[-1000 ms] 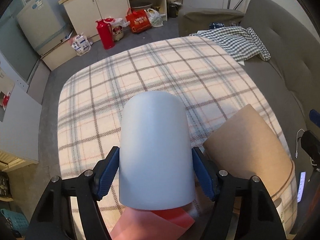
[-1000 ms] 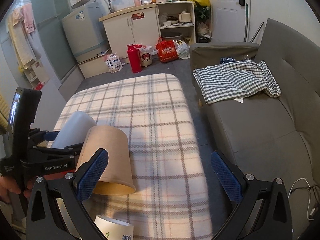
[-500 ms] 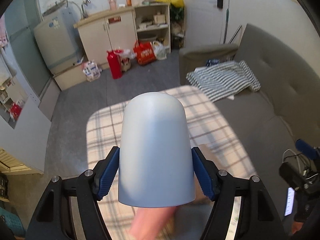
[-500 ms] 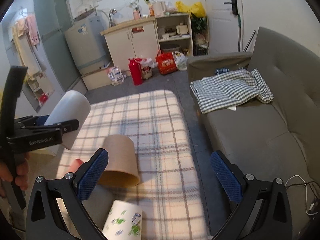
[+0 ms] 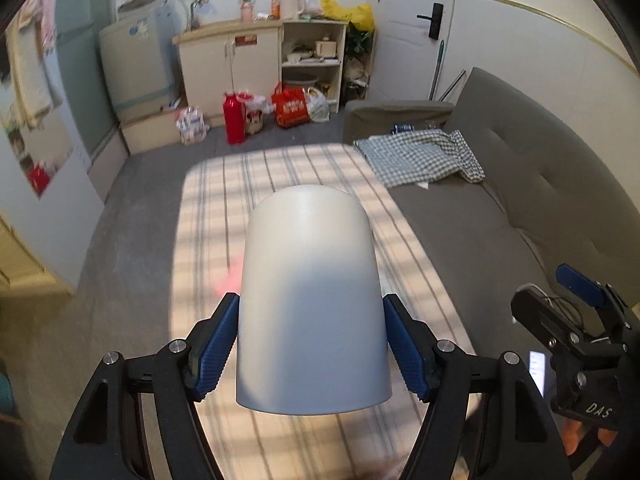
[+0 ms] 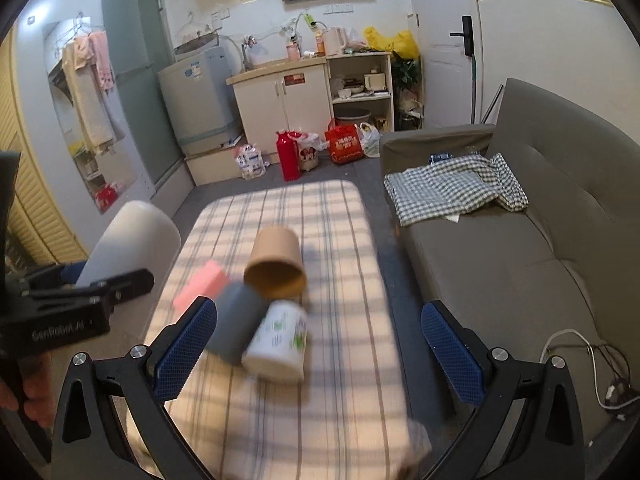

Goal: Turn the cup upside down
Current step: 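Lift the white cup with the left gripper and carry it back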

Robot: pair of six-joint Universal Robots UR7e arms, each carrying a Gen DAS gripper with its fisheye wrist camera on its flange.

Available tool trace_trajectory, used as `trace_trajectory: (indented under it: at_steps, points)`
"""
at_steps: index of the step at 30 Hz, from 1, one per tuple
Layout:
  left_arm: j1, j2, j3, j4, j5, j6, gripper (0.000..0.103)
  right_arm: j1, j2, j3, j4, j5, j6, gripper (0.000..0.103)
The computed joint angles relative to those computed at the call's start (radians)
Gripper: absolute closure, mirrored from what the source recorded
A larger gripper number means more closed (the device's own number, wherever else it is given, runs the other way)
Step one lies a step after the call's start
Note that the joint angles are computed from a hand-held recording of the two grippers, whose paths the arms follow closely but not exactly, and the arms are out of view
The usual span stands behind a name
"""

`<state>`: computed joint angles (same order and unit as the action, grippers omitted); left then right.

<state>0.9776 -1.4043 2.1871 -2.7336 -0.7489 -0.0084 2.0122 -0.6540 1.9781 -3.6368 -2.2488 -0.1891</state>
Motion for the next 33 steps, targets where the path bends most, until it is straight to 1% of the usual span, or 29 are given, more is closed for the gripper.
trace_trajectory:
  at_steps: [3,6,8,11,16,19,22,28,30,33]
  points:
    - [-0.015,-0.028,0.09,-0.02,0.019,-0.052,0.03,0.008,0.005,0.065,-0.04,-0.019,0.014,0.0]
    - [-0.006,-0.039,0.147,-0.043,-0.003,-0.089,0.03,0.008,0.02,0.118,-0.072,-0.034,0.041,0.0]
    - [-0.001,-0.028,0.188,-0.078,0.004,-0.104,0.03,0.001,0.03,0.141,-0.086,-0.041,0.054,0.0]
    - [0.021,-0.01,0.217,-0.102,-0.015,-0.111,0.03,-0.012,0.041,0.162,-0.083,-0.045,0.084,0.0]
    - [0.05,0.028,0.239,-0.157,-0.017,-0.111,0.03,-0.025,0.061,0.166,-0.061,-0.059,0.101,0.0]
    - [0.074,0.058,0.237,-0.187,-0.034,-0.099,0.03,-0.036,0.07,0.155,-0.035,-0.061,0.106,0.0]
    - [0.096,0.075,0.246,-0.245,-0.058,-0.071,0.03,-0.046,0.08,0.141,-0.017,-0.06,0.107,0.0]
    - [0.119,0.093,0.235,-0.248,-0.076,-0.051,0.03,-0.053,0.094,0.107,0.028,-0.066,0.108,0.0]
    - [0.12,0.095,0.242,-0.272,-0.08,-0.033,0.029,-0.054,0.099,0.097,0.04,-0.07,0.109,0.0]
    - [0.116,0.09,0.248,-0.269,-0.078,-0.016,0.028,-0.055,0.102,0.089,0.057,-0.073,0.117,0.0]
